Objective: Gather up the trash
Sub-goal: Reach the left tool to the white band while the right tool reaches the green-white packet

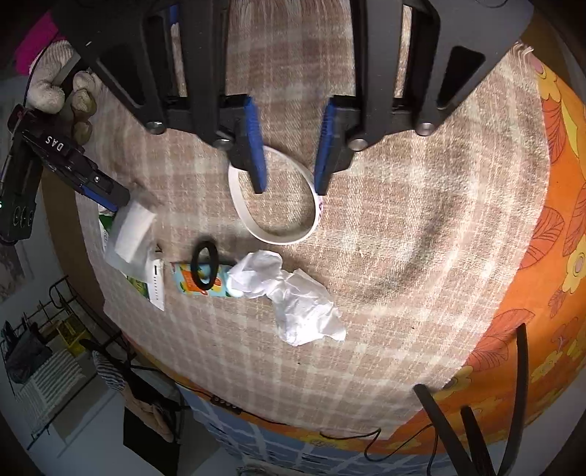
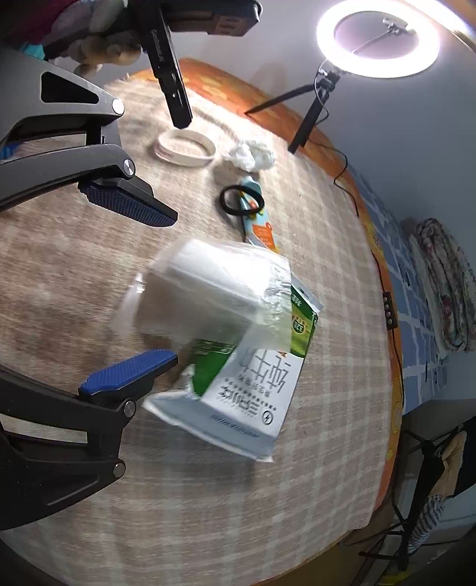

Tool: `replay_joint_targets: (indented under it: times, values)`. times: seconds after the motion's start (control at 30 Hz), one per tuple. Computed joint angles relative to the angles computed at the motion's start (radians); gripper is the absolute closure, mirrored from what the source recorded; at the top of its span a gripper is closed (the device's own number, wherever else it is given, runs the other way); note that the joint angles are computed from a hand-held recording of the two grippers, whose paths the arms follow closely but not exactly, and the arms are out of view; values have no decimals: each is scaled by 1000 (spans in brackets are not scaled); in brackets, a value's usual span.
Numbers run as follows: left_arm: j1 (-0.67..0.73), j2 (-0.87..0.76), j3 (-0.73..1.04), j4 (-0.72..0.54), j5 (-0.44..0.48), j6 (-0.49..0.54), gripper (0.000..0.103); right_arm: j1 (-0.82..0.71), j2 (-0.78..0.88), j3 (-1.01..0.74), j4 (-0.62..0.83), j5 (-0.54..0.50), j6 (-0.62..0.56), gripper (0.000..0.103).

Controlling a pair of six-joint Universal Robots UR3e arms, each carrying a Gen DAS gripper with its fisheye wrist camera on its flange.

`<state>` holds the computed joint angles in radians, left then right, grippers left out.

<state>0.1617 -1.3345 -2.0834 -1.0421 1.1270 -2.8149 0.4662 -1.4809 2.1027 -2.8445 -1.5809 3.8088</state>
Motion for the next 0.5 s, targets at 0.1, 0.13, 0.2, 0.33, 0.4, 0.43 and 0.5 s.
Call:
replay_joint_targets:
  times: [0.1, 0.13, 0.2, 0.33, 0.4, 0.43, 0.5]
  values:
    - [-21, -33, 5, 39, 22, -13, 85, -20, 31, -6, -28, 15, 9, 34]
    - [-28, -42, 3, 52, 30, -16, 87, -27, 38, -6, -37, 19, 10, 34]
    - [-42, -60, 3, 80, 50, -23, 94, -34, 49, -7, -54, 22, 12, 36]
    - [-57, -87, -2, 124, 68, -29, 96, -44, 68, -10, -83, 39, 11, 42]
    - [-64, -101, 2, 144, 79, -32, 98, -42, 78, -18, -88, 43, 5, 47]
    - [-69, -103, 1, 153, 83, -37, 99, -43, 84, -21, -93, 50, -1, 53]
    - [-79, -105, -3, 172, 93, -47, 100, -40, 95, -31, -99, 57, -9, 58]
